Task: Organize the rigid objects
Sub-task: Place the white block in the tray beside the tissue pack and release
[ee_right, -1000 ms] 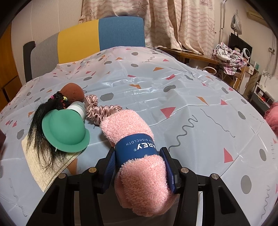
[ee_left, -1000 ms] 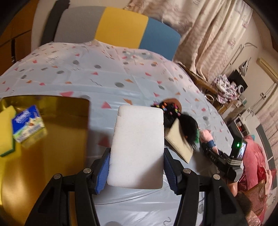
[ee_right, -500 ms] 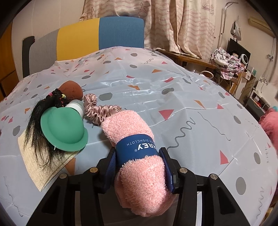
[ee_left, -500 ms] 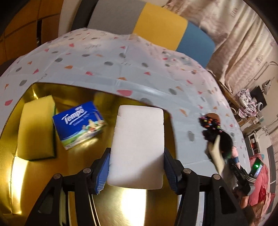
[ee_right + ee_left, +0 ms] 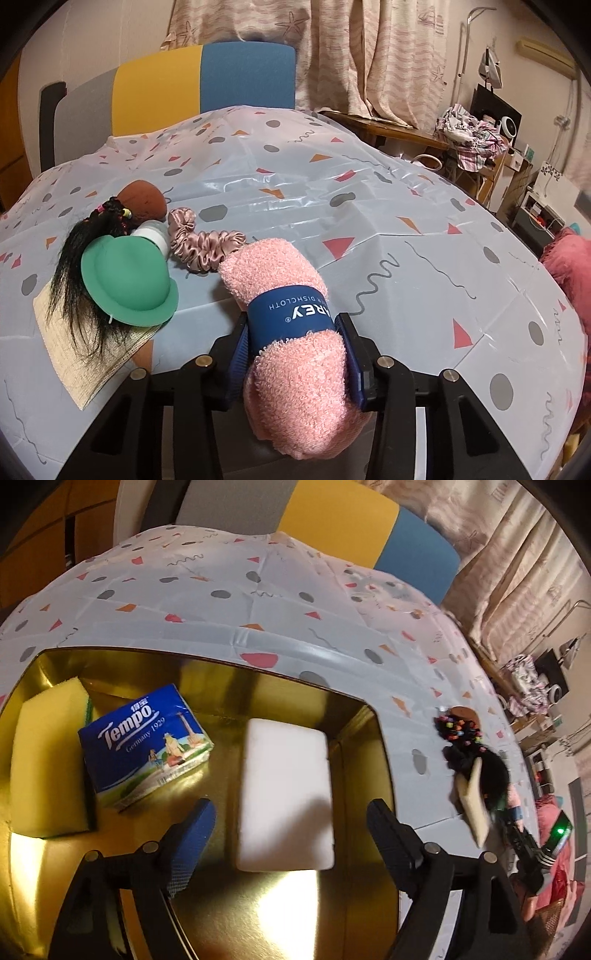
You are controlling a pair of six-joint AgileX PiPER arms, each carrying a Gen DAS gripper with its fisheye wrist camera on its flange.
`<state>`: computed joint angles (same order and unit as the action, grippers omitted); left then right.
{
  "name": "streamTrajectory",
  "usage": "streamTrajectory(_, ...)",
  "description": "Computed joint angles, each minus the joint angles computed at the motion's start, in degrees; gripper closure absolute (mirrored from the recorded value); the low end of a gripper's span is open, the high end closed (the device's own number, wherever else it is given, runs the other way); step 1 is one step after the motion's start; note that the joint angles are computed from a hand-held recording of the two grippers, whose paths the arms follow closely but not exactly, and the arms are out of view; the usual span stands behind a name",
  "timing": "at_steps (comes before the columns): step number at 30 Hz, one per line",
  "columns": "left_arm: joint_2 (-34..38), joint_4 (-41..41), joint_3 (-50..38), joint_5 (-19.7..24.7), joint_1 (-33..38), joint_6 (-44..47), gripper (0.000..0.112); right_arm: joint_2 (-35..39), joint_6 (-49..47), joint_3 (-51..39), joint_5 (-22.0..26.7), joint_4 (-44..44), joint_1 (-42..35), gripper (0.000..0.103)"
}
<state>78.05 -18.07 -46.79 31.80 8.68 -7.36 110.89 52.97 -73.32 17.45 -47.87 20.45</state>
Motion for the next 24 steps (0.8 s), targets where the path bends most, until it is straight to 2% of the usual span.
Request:
streamTrajectory(9, -9.08, 9.29, 5.51, -0.37, -3.67, -10.49, 0.027, -1.67, 7.16, 2.11, -1.01, -6.51, 0.20, 0.058)
streamTrajectory(14, -15.48, 9.14, 10.03, -0.74, -4.98, -11.35, 0.028, -4.29, 10.21, 5.29, -4.43, -9.00, -0.53, 0.058)
streamTrajectory(18, -20.29, 7.72, 12.81, 0.46, -4.63, -9.76, 0.028, -6.96, 4.27, 7.66, -5.51, -3.00, -0.28, 0.058)
streamTrajectory(24, -25.29, 9.35, 15.05, 2.06, -5.14, -11.28, 0.028, -12.14, -11.34, 12.32, -6.86, 13.04, 2.82, 0.058)
